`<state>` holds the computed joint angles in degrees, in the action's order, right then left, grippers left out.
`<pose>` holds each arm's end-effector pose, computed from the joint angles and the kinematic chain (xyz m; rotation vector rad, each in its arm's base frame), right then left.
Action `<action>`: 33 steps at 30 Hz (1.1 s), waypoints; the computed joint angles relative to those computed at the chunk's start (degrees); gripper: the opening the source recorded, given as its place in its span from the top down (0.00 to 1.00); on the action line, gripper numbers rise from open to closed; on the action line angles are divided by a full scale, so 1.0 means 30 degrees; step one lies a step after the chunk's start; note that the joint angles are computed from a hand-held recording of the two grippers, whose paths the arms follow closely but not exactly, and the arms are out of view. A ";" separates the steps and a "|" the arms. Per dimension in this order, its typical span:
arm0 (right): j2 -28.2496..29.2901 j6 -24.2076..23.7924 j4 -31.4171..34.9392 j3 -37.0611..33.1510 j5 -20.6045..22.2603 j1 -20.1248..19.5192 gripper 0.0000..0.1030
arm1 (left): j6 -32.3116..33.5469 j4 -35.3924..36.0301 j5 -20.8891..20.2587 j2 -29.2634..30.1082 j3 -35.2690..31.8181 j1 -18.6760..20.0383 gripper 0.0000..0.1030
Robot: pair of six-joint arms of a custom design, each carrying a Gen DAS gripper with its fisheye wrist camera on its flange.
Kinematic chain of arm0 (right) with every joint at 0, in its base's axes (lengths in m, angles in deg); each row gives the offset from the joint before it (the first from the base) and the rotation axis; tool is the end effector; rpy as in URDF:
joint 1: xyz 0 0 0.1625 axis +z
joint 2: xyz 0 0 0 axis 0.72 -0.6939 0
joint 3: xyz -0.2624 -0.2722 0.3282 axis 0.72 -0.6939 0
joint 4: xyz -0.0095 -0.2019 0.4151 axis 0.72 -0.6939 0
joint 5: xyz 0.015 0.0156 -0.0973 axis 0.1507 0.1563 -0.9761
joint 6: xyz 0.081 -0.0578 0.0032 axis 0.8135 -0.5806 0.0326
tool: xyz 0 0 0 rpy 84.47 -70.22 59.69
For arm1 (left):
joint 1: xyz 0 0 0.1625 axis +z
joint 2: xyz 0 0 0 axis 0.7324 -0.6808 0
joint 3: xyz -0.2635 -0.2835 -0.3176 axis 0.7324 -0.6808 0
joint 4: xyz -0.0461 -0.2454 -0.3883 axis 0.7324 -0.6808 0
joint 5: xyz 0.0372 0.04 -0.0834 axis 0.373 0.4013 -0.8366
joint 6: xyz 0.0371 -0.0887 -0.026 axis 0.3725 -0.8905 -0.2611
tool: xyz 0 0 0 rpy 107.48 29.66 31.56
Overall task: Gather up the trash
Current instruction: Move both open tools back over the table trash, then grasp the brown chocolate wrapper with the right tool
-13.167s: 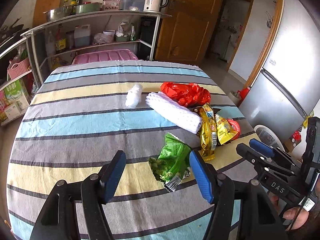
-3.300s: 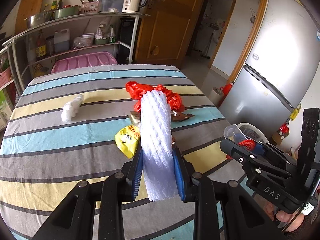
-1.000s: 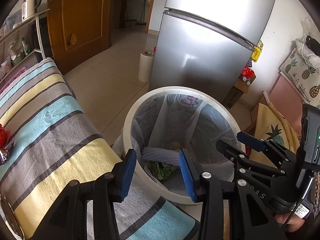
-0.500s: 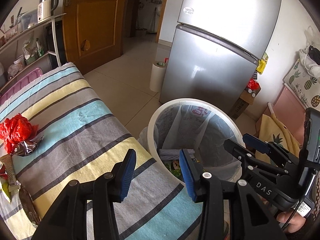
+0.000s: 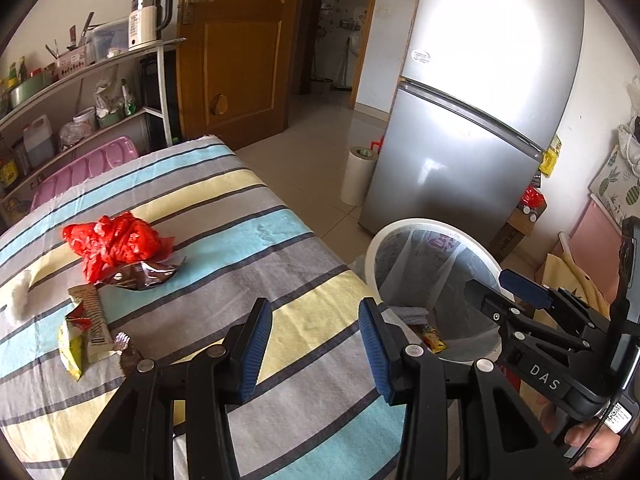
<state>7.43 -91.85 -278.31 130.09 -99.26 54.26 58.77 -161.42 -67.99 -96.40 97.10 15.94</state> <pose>0.2304 -0.6925 0.0176 0.8465 -2.4570 0.7972 -0.0832 -0.6270 0.2021 0.1351 2.2781 -1.0062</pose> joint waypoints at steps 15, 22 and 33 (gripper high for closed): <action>0.1159 -0.0361 0.1150 -0.0349 0.1420 0.1378 0.40 | -0.1745 -0.1070 0.4931 -0.2494 0.2807 -0.0110 0.56; 0.1919 -0.0731 0.2367 -0.0726 0.1893 0.1982 0.40 | -0.2717 -0.1126 0.6007 -0.3947 0.3987 0.0357 0.56; 0.3224 -0.1492 0.4450 -0.1533 0.2250 0.2850 0.39 | -0.4199 -0.0359 0.6047 -0.5512 0.5152 0.1171 0.56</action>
<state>17.10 -96.32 -264.96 125.49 -92.51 62.81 46.17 -162.50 -49.85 -112.94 112.55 19.45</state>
